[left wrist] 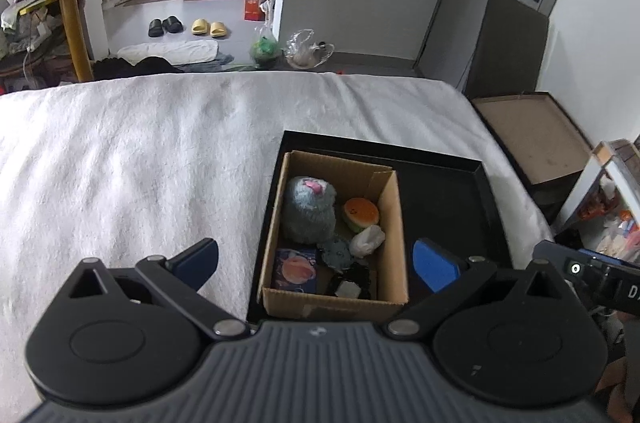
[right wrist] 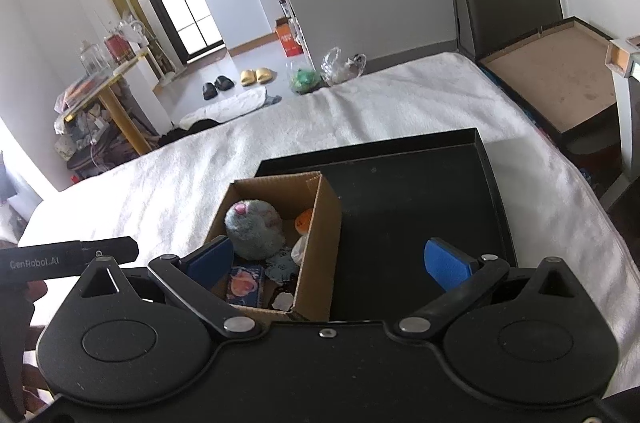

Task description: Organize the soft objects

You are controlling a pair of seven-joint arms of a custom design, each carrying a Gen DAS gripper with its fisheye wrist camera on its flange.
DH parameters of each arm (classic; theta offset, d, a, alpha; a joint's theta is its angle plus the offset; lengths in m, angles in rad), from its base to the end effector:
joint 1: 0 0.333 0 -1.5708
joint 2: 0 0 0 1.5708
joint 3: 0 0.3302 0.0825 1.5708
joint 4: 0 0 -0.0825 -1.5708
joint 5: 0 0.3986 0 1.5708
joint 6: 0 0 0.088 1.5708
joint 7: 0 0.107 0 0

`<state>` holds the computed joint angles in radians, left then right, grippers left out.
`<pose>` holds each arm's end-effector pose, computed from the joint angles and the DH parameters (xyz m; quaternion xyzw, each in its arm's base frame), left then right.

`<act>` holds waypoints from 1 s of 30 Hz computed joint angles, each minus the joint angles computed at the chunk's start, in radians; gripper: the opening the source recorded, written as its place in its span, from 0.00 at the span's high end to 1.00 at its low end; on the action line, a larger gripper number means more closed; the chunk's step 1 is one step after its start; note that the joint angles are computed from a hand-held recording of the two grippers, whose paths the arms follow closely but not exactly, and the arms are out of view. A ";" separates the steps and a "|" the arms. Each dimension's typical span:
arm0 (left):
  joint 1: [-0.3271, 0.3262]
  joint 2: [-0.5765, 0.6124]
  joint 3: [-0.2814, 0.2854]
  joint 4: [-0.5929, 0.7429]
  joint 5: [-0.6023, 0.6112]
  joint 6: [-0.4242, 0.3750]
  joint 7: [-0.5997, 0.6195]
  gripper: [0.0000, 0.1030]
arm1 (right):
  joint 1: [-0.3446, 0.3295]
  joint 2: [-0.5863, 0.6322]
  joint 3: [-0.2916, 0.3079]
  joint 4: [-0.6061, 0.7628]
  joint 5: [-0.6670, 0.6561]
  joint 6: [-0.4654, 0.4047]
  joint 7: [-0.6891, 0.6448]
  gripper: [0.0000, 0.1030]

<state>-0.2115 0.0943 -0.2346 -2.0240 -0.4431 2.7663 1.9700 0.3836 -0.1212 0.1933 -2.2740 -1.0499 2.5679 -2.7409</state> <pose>0.5768 -0.2512 0.4824 -0.4881 0.8017 -0.3289 0.1043 0.4439 0.3076 0.4499 -0.4305 0.8083 -0.2388 0.3229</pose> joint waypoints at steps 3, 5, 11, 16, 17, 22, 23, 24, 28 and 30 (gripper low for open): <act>0.006 -0.028 -0.002 -0.017 -0.044 -0.011 0.031 0.00 | 0.005 -0.016 0.006 -0.004 0.005 -0.010 -0.005 0.00; 0.002 -0.047 0.002 -0.033 -0.024 -0.006 0.024 0.00 | 0.009 -0.028 0.011 -0.007 0.014 -0.019 -0.016 0.00; -0.001 -0.107 0.013 -0.074 -0.080 -0.029 0.078 0.00 | 0.014 -0.083 0.034 -0.031 0.047 -0.051 -0.034 0.00; -0.012 -0.165 0.029 -0.117 -0.142 -0.038 0.147 0.00 | 0.013 -0.132 0.056 -0.061 0.076 -0.078 -0.034 0.00; -0.015 -0.175 0.032 -0.125 -0.153 -0.041 0.161 0.00 | 0.015 -0.144 0.062 -0.067 0.081 -0.083 -0.034 0.00; -0.031 -0.237 0.049 -0.175 -0.193 -0.049 0.218 0.00 | 0.020 -0.181 0.088 -0.079 0.110 -0.096 -0.048 0.00; -0.035 -0.250 0.052 -0.185 -0.201 -0.050 0.229 0.00 | 0.024 -0.182 0.095 -0.074 0.116 -0.112 -0.062 0.00; -0.039 -0.262 0.055 -0.196 -0.208 -0.049 0.238 0.00 | 0.029 -0.184 0.102 -0.070 0.123 -0.127 -0.077 0.00; -0.053 -0.305 0.067 -0.231 -0.232 -0.048 0.266 0.00 | 0.037 -0.200 0.110 -0.076 0.134 -0.121 -0.081 0.00; -0.060 -0.327 0.074 -0.250 -0.241 -0.046 0.280 0.00 | 0.039 -0.207 0.118 -0.077 0.129 -0.118 -0.078 0.00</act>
